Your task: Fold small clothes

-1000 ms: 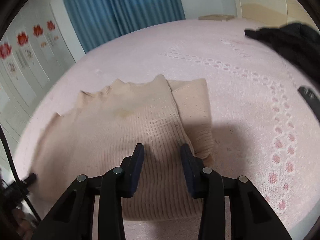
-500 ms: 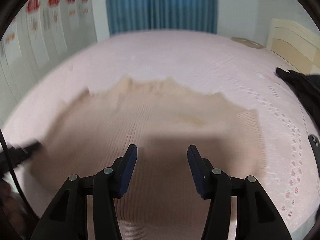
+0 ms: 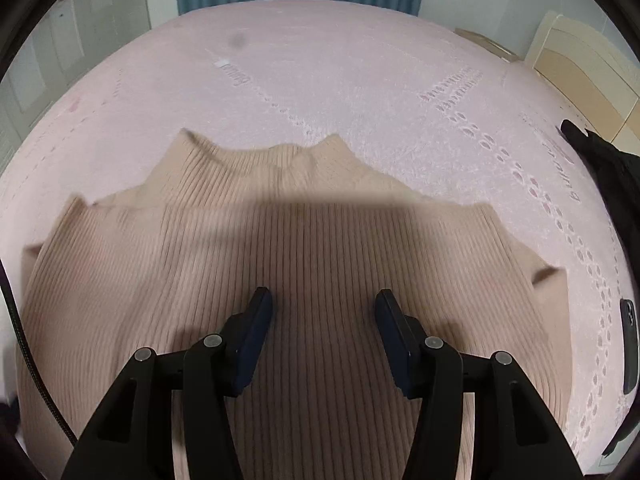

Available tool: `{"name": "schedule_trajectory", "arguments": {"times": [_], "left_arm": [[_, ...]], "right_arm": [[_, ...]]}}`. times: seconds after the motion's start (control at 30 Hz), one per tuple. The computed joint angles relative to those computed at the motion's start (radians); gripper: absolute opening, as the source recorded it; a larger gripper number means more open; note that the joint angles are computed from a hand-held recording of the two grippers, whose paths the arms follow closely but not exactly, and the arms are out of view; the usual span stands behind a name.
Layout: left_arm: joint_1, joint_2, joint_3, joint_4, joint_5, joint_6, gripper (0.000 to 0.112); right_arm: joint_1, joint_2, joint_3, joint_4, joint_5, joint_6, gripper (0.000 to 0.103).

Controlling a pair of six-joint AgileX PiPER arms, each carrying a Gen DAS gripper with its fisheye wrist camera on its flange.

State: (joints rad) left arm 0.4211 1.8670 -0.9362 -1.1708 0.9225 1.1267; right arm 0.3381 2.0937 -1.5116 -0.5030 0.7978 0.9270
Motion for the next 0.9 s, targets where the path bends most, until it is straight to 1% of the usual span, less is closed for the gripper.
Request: {"name": "schedule_trajectory", "arguments": {"times": [0.07,0.17,0.23,0.3,0.33,0.4,0.43,0.47,0.53,0.57,0.63,0.7,0.73,0.83,0.9], "left_arm": [[-0.015,-0.002,0.0,0.011,-0.002,0.002,0.052],[-0.037,0.008,-0.007,0.031,0.01,-0.001,0.052],[-0.044,0.016,-0.012,0.041,0.026,-0.001,0.052],[-0.057,0.013,-0.007,0.04,0.01,0.004,0.052],[-0.064,0.012,-0.005,0.039,0.0,0.005,0.053],[-0.071,0.012,0.0,0.033,-0.013,0.006,0.053],[-0.074,0.009,0.005,0.028,-0.022,0.008,0.053],[-0.076,-0.005,0.02,0.015,-0.047,0.014,0.053],[-0.098,-0.048,0.058,-0.017,-0.14,0.034,0.053],[-0.106,-0.05,0.059,-0.019,-0.15,0.032,0.053],[-0.108,-0.031,0.043,-0.015,-0.132,0.018,0.053],[-0.098,-0.014,0.031,-0.029,-0.103,0.013,0.053],[-0.093,-0.001,0.019,-0.033,-0.088,0.009,0.053],[-0.081,0.032,-0.005,-0.043,-0.036,0.003,0.052],[-0.091,0.057,-0.02,-0.052,-0.018,0.001,0.052]], "right_arm": [[-0.007,0.06,-0.099,0.017,0.05,-0.034,0.052],[-0.026,0.115,-0.2,0.053,0.099,-0.076,0.052],[-0.035,0.1,-0.186,0.084,0.096,-0.088,0.052],[-0.041,0.064,-0.142,0.12,0.074,-0.101,0.051],[-0.034,0.046,-0.118,0.129,0.076,-0.106,0.05],[-0.001,-0.02,-0.023,0.113,0.059,-0.094,0.05],[0.031,-0.07,0.049,0.07,0.041,-0.058,0.05],[0.059,-0.108,0.101,0.024,0.033,-0.017,0.05],[0.126,-0.199,0.226,-0.03,0.015,0.044,0.05],[0.146,-0.227,0.267,-0.033,0.003,0.056,0.05],[0.207,-0.305,0.387,-0.075,-0.034,0.127,0.049],[0.262,-0.358,0.468,-0.13,-0.044,0.205,0.05],[0.282,-0.38,0.502,-0.128,-0.057,0.216,0.05],[0.289,-0.468,0.627,-0.057,-0.164,0.196,0.05],[0.309,-0.533,0.701,-0.082,-0.22,0.239,0.05]]}}
